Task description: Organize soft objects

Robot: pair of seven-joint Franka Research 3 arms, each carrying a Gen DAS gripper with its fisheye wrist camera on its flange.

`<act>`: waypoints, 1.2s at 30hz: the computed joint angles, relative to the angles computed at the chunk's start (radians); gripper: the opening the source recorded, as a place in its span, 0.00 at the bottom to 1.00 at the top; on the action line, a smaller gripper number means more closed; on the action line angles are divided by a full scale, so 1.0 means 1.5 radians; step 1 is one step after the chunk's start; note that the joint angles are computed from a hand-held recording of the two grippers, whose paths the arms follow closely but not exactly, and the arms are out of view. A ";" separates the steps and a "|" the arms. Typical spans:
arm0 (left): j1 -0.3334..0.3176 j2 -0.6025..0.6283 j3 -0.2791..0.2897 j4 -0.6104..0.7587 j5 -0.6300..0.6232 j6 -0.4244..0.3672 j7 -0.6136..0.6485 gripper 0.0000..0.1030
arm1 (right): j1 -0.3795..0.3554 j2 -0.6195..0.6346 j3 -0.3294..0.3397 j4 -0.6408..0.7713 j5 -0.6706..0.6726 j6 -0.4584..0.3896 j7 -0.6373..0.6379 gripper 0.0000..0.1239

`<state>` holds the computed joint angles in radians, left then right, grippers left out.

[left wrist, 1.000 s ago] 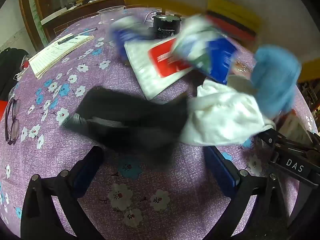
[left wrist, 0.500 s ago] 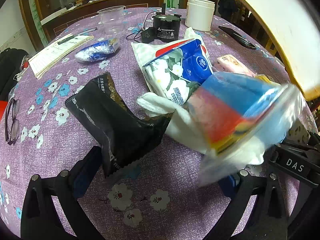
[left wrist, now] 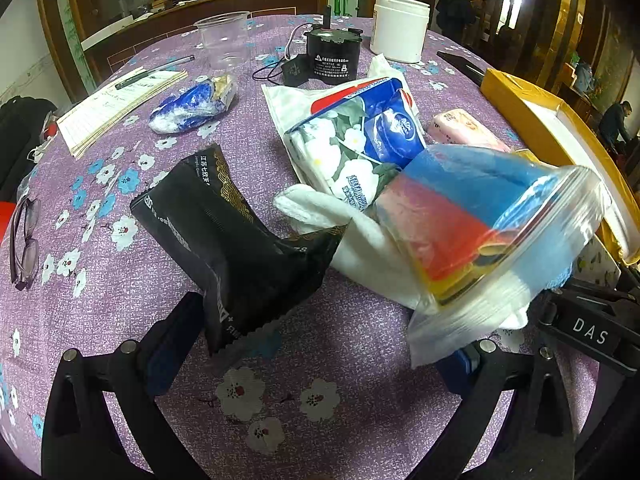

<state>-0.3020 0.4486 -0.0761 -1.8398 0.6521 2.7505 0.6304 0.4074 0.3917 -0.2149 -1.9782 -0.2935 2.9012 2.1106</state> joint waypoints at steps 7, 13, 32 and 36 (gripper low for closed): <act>-0.001 0.001 0.000 0.001 -0.001 0.000 0.000 0.99 | 0.000 0.000 0.000 0.000 0.003 0.001 -0.002 0.83; 0.000 0.000 0.001 -0.001 -0.001 0.001 0.001 0.99 | 0.000 0.000 0.000 0.000 0.004 0.000 -0.002 0.83; 0.000 0.000 0.000 -0.001 -0.001 0.001 0.001 1.00 | 0.003 0.000 -0.002 0.001 0.002 -0.002 -0.001 0.83; 0.001 -0.001 0.000 -0.002 -0.002 0.002 0.003 1.00 | -0.008 -0.001 0.008 0.000 0.007 0.001 -0.015 0.83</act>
<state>-0.3009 0.4478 -0.0758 -1.8422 0.6496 2.7528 0.6345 0.3960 0.3908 -0.2031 -1.9785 -0.2835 2.9028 2.0886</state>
